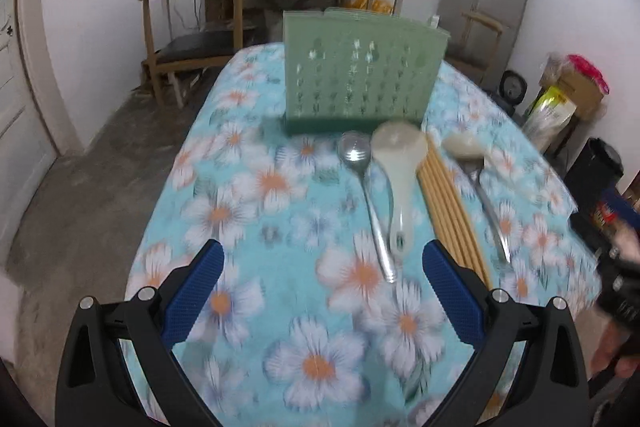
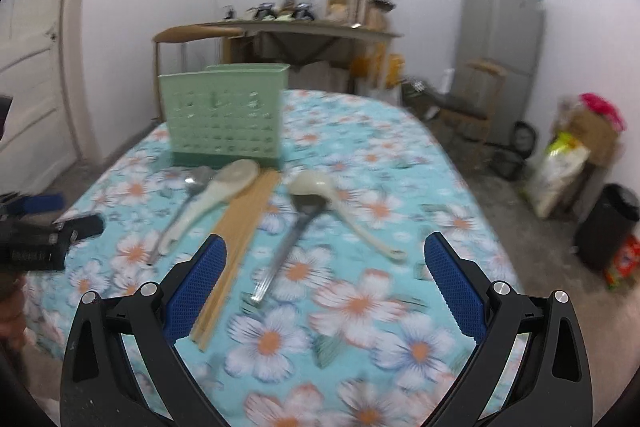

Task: Organize utensils
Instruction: 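Move the left tool to the metal spoon and close on it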

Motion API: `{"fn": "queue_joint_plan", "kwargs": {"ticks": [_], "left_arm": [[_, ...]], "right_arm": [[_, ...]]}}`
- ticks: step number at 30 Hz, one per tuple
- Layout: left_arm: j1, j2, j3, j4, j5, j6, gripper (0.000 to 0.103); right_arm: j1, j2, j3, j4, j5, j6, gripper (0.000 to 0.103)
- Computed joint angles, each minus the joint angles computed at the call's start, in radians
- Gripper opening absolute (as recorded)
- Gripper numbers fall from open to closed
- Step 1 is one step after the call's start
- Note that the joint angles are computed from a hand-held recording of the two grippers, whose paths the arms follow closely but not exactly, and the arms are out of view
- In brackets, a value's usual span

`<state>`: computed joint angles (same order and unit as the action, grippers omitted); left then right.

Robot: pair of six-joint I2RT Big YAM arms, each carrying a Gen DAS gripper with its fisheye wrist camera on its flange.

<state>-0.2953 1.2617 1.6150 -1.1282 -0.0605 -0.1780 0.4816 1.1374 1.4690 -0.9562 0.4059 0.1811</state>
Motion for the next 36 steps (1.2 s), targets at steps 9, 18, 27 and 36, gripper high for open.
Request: {"fn": "queue_joint_plan", "kwargs": {"ticks": [9,18,27,36], "left_arm": [[0.043,0.208,0.203,-0.003,0.107,0.069,0.097],[0.07,0.384,0.358,-0.03,0.273,0.122,0.064],[0.095,0.48,0.435,-0.122,0.396,0.146,0.04],[0.109,0.482,0.419,-0.099,0.449,0.099,0.012]], "right_arm": [[-0.031,0.029,-0.013,0.079,-0.139,-0.004,0.095],[-0.07,0.067,-0.007,0.073,-0.192,0.008,0.095],[-0.073,0.089,-0.001,0.073,-0.219,0.002,0.095],[-0.067,0.083,-0.004,0.057,-0.211,0.014,0.095]]}}
